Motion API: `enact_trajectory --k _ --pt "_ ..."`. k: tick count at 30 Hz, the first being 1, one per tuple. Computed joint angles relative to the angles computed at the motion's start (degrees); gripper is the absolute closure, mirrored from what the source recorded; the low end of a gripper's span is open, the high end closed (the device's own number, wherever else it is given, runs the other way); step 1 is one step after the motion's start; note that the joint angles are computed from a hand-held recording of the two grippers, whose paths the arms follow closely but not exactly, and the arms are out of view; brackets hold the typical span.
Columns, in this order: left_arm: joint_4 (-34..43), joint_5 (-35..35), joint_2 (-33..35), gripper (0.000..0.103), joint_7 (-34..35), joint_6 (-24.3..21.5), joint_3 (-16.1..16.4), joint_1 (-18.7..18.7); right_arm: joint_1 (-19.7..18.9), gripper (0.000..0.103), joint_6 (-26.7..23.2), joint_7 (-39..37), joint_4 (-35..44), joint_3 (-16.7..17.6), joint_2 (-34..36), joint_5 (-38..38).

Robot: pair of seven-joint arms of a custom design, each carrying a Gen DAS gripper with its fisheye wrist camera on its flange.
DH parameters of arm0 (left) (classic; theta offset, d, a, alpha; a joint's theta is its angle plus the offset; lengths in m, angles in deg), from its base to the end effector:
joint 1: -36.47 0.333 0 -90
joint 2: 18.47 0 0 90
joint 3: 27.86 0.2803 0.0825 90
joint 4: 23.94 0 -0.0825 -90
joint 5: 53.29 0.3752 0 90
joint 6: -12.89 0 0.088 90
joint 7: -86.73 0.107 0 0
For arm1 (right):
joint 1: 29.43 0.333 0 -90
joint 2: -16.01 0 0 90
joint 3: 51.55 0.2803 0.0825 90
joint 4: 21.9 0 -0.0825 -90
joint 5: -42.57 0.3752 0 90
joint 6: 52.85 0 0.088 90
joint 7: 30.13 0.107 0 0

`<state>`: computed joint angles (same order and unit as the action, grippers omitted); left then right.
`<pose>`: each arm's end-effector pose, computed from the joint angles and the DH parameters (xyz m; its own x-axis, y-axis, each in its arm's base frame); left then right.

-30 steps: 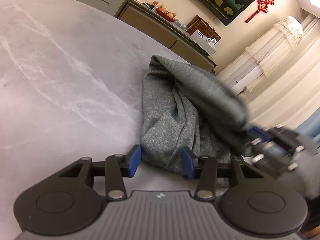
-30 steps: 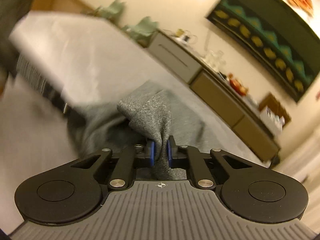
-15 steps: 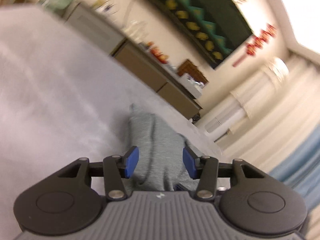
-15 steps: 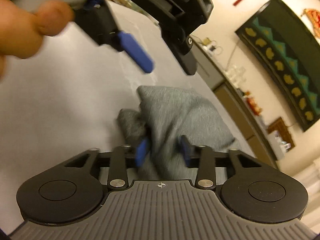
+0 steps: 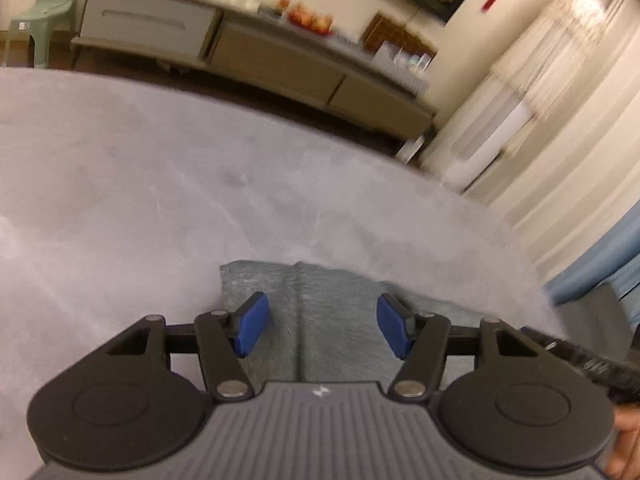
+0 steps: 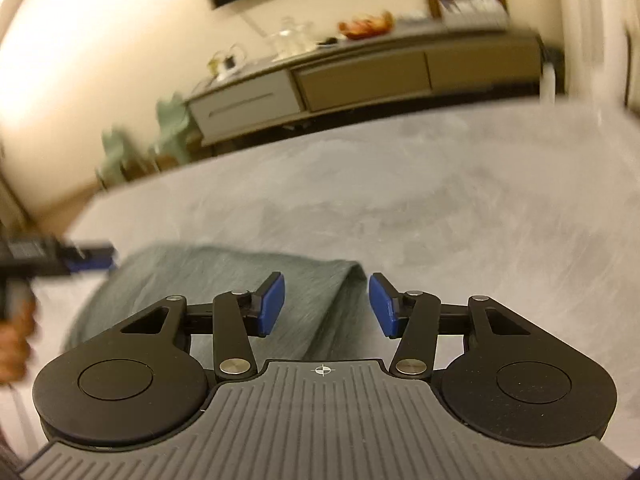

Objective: Fold clothes

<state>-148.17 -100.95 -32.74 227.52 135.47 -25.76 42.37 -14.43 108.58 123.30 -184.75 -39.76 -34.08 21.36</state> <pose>0.5050 0.0400 0.5026 -0.4439 -0.7995 0.4046 -0.8037 0.1556 -0.5743 0.3108 0.1763 0.4908 -0.1684 -0.9234 -0.3449 -0.6060 0.3730 -0.7026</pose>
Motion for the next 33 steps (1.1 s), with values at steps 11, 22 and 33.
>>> enact_trajectory --k 11,22,33 --pt "2.7 -3.0 4.3 0.094 1.0 -2.7 -1.1 1.3 5.9 0.100 12.8 -10.4 1.5 -9.4 12.2 9.9" --pt "-1.6 -5.1 -2.4 0.095 -5.6 2.2 0.5 0.2 -4.0 0.101 9.3 3.3 -0.9 2.2 2.8 5.5" --pt "8.1 -4.2 6.0 0.039 -5.3 -1.1 -0.7 -0.4 1.6 0.066 6.2 -2.8 2.5 -6.0 8.2 7.3"
